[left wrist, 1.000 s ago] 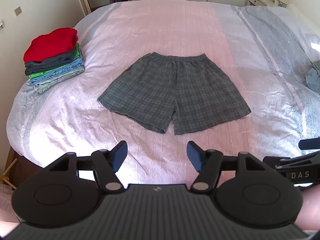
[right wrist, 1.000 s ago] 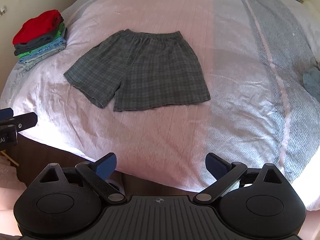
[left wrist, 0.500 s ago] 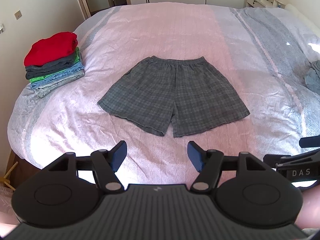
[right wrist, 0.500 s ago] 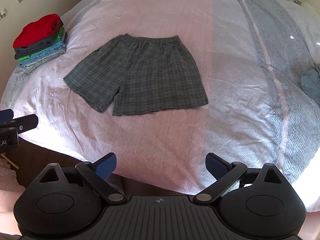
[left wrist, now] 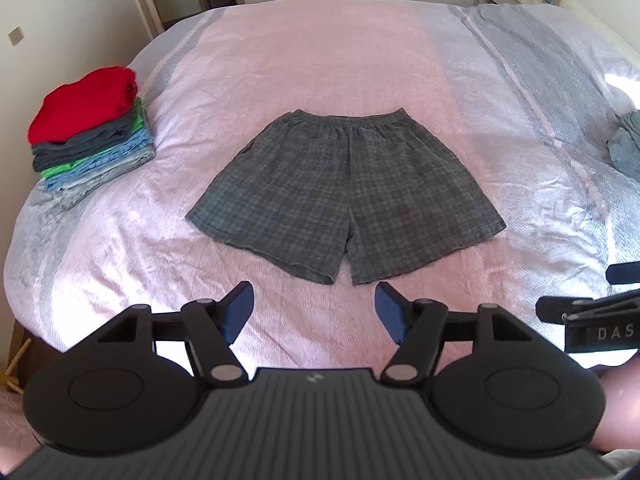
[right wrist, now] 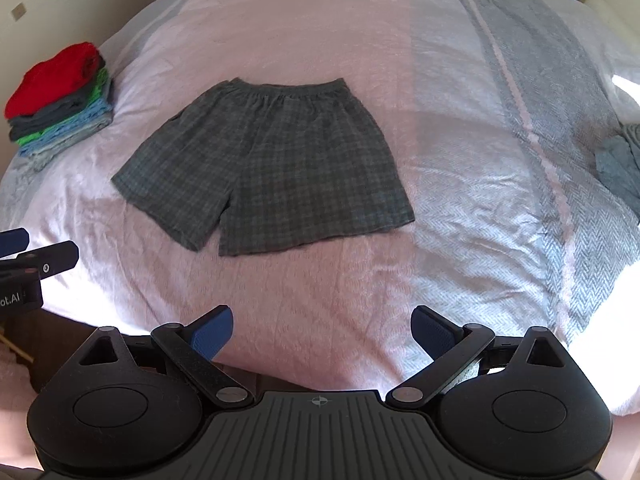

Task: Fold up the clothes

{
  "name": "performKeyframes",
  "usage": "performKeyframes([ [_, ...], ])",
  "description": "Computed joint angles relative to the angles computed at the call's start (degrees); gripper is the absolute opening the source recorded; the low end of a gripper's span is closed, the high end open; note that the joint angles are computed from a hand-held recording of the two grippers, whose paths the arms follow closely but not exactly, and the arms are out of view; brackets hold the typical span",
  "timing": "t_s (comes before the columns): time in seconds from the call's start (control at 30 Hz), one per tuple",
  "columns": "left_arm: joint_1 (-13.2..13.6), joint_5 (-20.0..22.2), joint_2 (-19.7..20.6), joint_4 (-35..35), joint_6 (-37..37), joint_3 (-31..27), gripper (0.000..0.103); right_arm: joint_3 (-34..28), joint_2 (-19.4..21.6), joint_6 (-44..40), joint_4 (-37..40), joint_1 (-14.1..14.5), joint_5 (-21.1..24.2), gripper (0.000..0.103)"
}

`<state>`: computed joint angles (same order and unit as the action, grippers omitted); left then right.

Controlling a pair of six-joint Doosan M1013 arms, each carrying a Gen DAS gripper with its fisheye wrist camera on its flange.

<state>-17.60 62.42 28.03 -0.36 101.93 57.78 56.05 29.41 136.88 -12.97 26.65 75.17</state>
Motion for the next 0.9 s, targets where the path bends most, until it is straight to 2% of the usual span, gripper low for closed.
performKeyframes([
  [0.2,1.49,2.41,3.69,-2.05,3.99,-5.31,0.064,-5.77,3.83,0.91,-0.05,-0.12,2.56,0.098],
  [0.4,3.07,6.04,8.66,-3.97,8.62,-12.95,0.064,-14.06,9.17,2.56,0.30,-0.22,6.28,0.098],
  [0.73,5.56,17.05,18.06,-6.38,16.36,-28.48,0.065,-30.78,19.12,5.44,2.11,0.27,16.21,0.098],
  [0.9,6.40,22.52,22.61,-6.21,17.04,-35.08,0.065,-31.82,20.63,6.98,4.88,0.00,16.66,0.098],
])
